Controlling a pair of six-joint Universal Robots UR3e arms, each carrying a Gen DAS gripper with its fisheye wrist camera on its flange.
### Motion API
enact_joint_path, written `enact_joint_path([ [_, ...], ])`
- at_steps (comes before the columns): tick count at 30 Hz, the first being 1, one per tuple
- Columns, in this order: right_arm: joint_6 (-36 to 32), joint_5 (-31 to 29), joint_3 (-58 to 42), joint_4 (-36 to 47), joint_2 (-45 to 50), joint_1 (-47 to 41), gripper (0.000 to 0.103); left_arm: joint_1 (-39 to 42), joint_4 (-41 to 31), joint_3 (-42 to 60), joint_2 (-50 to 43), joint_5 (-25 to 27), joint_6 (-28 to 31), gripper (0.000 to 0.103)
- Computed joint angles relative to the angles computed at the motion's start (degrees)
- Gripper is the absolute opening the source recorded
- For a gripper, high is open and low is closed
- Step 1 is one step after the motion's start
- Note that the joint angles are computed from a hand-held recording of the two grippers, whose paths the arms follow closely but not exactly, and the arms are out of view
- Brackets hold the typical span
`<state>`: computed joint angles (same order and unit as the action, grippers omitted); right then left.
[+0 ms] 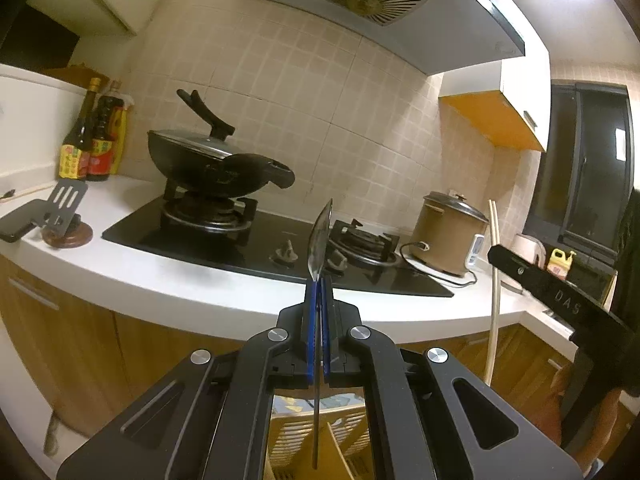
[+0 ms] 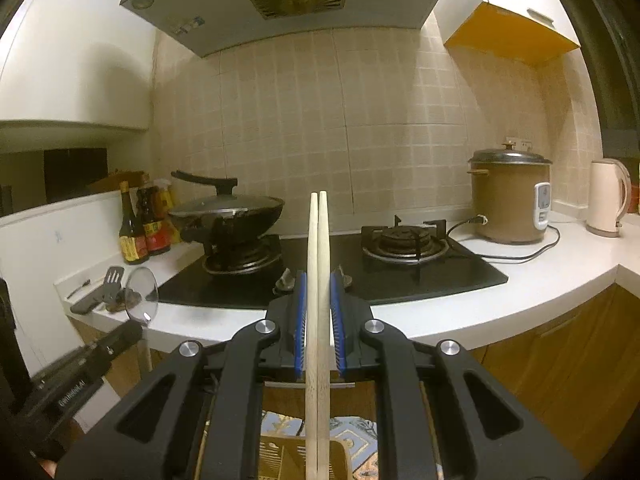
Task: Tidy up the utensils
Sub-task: 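Lift the chopsticks with the right tool over the beige utensil holder, then open the right tool to drop the chopsticks into the holder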
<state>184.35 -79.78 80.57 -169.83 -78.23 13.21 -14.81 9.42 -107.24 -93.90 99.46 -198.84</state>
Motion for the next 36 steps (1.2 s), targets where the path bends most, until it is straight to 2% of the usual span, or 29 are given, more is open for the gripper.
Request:
enact_joint_path([
  [4, -0.46, -2.16, 2.53, -4.96, 1.54, 0.64, 0.01, -0.46, 0.79, -0.32, -1.1, 1.77, 0.02, 0.0],
  [11, -1.98, -1.56, 6.36, -8.76, 1.35, 0.91, 0.01, -1.42, 2.93, -1.61, -2.5, 3.99, 0.76, 0.0],
  [15, -2.46, -0.82, 9.08, -8.12, -0.29, 1.15, 0.01, -1.19, 2.81, -3.83, -1.4, 3.82, 0.24, 0.0],
  [18, -2.45, 0.14, 12.59, -7.09, -3.5, 0.7, 0.01, 0.09, 2.26, -6.67, 1.61, 1.36, -0.44, 0.001],
  [20, -2.54, 0.57, 14.53, -5.1, -6.15, 0.3, 0.01, 1.18, 1.54, -8.93, 4.65, -0.48, -0.94, 0.003],
  [22, -3.1, 2.52, 16.86, -1.9, -9.58, -0.76, 0.011, 2.08, 0.35, -10.64, 7.53, -1.93, -1.41, 0.018],
  [24, -3.59, 4.87, 19.06, 0.94, -12.83, -2.01, 0.011, 2.92, -1.22, -12.69, 11.44, -2.97, -1.94, 0.025],
  [27, -4.19, 10.29, 22.36, 7.26, -19.37, -5.44, 0.028, 4.63, -5.44, -15.55, 18.45, -5.07, -2.62, 0.03],
  [29, -4.13, 13.78, 24.94, 11.18, -24.61, -8.57, 0.05, 5.23, -8.02, -17.24, 22.68, -5.61, -2.71, 0.034],
  [30, -4.12, 15.58, 26.02, 12.96, -26.97, -10.21, 0.053, 5.59, -10.1, -18.06, 25.31, -6.11, -2.83, 0.037],
  [34, -6.54, 21.48, 27.83, 25.76, -36.95, -16.72, 0.053, 6.05, -18.93, -19.2, 33.65, -7.82, -3.08, 0.038],
  [36, -8.12, 24.23, 27.61, 32.68, -40.63, -19.82, 0.053, 4.11, -22.93, -18.8, 36.19, -6.23, -3.15, 0.038],
])
